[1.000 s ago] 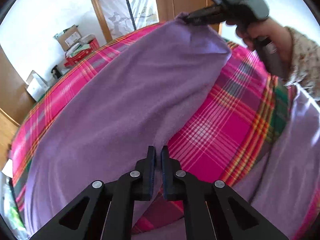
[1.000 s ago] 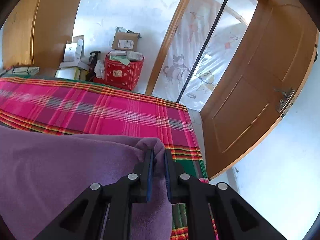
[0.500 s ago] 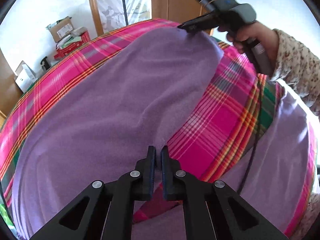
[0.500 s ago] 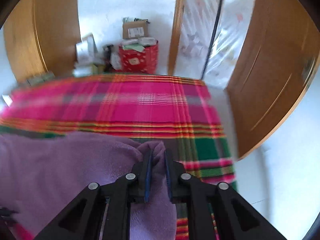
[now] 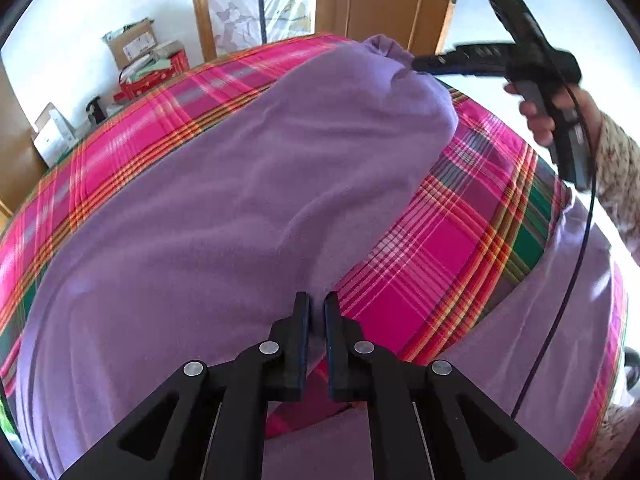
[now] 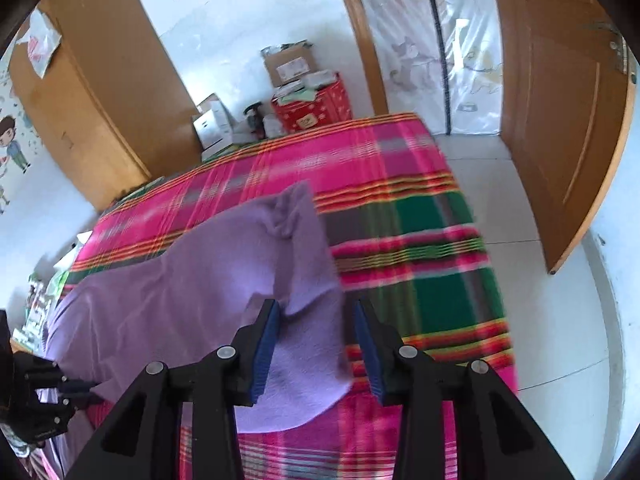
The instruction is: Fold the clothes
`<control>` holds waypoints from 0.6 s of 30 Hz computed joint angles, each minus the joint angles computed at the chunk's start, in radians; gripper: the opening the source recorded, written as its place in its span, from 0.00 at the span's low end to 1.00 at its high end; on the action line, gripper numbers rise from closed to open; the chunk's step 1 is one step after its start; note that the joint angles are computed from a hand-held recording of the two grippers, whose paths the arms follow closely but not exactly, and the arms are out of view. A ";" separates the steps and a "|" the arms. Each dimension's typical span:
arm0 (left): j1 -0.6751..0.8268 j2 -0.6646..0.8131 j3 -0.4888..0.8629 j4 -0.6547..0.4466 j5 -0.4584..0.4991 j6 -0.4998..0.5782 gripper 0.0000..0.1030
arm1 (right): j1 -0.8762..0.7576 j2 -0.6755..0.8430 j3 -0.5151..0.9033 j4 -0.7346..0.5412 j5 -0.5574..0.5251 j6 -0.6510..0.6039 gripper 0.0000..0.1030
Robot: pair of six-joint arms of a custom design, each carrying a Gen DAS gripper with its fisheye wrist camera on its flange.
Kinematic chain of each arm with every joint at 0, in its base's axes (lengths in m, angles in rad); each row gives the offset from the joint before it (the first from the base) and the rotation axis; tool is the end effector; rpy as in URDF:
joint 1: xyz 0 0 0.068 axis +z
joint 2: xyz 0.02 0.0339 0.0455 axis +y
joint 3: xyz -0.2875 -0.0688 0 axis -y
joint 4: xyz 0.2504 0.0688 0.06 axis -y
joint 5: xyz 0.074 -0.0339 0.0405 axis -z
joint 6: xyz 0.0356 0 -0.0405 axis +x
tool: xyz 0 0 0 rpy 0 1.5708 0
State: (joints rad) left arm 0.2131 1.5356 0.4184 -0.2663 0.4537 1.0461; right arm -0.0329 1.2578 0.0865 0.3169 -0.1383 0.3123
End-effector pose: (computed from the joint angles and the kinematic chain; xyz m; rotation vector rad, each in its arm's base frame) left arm 0.1922 0.0256 0.0979 1.1475 2.4490 -0.3549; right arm 0.1560 -0.0002 0.0973 0.3560 2.4096 0.2939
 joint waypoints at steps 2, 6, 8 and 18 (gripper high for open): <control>-0.005 0.008 0.007 -0.004 -0.006 -0.020 0.08 | 0.043 -0.002 -0.005 0.022 -0.002 0.018 0.23; -0.007 0.010 0.005 0.002 -0.010 -0.042 0.08 | 0.259 -0.114 -0.015 -0.015 0.156 0.082 0.08; -0.009 0.006 -0.003 0.011 -0.012 -0.049 0.08 | 0.411 -0.179 -0.004 -0.070 0.253 0.089 0.08; -0.007 0.004 -0.004 0.006 -0.013 -0.066 0.09 | 0.744 0.080 0.087 0.045 0.344 0.089 0.08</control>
State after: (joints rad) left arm 0.2060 1.5398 0.4144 -0.2606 0.4411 0.9803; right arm 0.7108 1.3379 0.1734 0.3616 0.2056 0.4013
